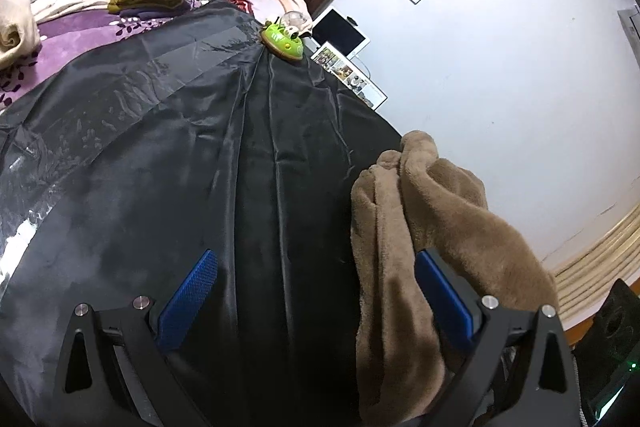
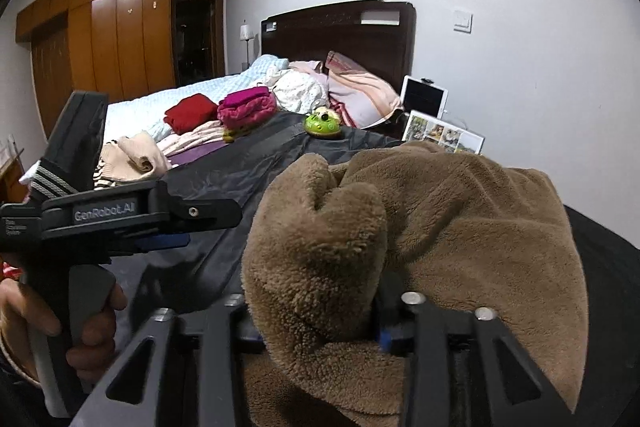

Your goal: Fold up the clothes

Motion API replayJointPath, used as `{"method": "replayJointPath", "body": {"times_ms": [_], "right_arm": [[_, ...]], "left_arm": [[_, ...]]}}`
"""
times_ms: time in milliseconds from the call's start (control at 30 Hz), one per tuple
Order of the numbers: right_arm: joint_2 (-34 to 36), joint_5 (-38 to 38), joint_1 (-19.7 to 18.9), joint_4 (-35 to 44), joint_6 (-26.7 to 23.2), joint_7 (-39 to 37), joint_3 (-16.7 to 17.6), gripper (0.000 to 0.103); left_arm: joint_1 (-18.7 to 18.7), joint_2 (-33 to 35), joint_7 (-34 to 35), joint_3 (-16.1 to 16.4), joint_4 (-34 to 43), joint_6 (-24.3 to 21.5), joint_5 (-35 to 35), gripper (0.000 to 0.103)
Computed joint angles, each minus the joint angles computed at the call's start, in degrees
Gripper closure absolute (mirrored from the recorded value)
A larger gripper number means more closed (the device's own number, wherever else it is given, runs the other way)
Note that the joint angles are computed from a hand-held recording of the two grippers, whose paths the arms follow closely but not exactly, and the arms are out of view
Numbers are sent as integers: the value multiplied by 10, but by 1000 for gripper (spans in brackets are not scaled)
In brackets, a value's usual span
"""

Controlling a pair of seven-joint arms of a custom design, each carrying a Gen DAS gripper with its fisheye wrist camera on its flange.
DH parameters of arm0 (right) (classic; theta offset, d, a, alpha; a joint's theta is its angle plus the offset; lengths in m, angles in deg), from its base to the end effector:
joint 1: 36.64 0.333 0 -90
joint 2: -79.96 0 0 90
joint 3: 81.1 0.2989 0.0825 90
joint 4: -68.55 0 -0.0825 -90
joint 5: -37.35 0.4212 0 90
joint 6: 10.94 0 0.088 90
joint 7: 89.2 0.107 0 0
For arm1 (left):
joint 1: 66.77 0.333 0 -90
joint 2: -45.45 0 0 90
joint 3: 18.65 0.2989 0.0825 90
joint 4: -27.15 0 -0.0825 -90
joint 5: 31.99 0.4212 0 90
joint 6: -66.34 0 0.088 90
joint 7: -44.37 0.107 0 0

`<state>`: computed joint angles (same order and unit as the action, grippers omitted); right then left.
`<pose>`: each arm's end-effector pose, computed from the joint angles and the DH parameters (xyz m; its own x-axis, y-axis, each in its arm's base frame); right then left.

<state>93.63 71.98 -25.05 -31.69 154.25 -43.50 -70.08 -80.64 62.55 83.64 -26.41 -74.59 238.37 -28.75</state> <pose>0.6657 0.2293 0.5023 0.5764 -0.8169 0.0207 -0.4590 -0.3446 -0.8189 0.6653 -0.2577 0.4717 0.1776 -0.7683 0.6149 -0.6467 -0.5621 -0.5155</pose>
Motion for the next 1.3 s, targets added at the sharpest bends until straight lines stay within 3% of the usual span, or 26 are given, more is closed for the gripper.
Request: {"method": "replayJointPath", "body": {"times_ms": [267, 433, 500, 633, 900, 967, 1033, 1133, 1200, 1300], "right_arm": [[3, -14, 5, -4, -5, -6, -1, 52], [1, -34, 10, -22, 15, -30, 4, 46], [0, -45, 12, -31, 22, -43, 6, 38], [-5, -87, 24, -50, 39, -41, 0, 37], [-22, -102, 17, -71, 32, -66, 6, 32], [-41, -16, -13, -72, -2, -122, 29, 32], [-66, 83, -31, -72, -53, -177, 31, 32], [-121, 228, -44, -108, -93, -270, 11, 32], [-156, 291, -40, -141, -99, -309, -11, 32], [-193, 330, -32, -184, -112, -319, -47, 32]], "left_arm": [[3, 3, 3, -4, 4, -7, -2, 3], [4, 5, 8, -6, 7, -11, -5, 3], [6, 5, 10, -8, 6, -11, -10, 3], [13, 7, 25, -17, 9, -14, -23, 3], [13, 17, 50, -24, 22, -22, -30, 3], [13, 19, 59, -25, 24, -20, -31, 3], [16, 20, 70, -30, 23, -12, -38, 3], [30, 16, 90, -46, 12, 12, -65, 3], [53, 14, 120, -73, 1, 38, -106, 3], [15, -1, 82, -28, -5, 44, -83, 3]]}}
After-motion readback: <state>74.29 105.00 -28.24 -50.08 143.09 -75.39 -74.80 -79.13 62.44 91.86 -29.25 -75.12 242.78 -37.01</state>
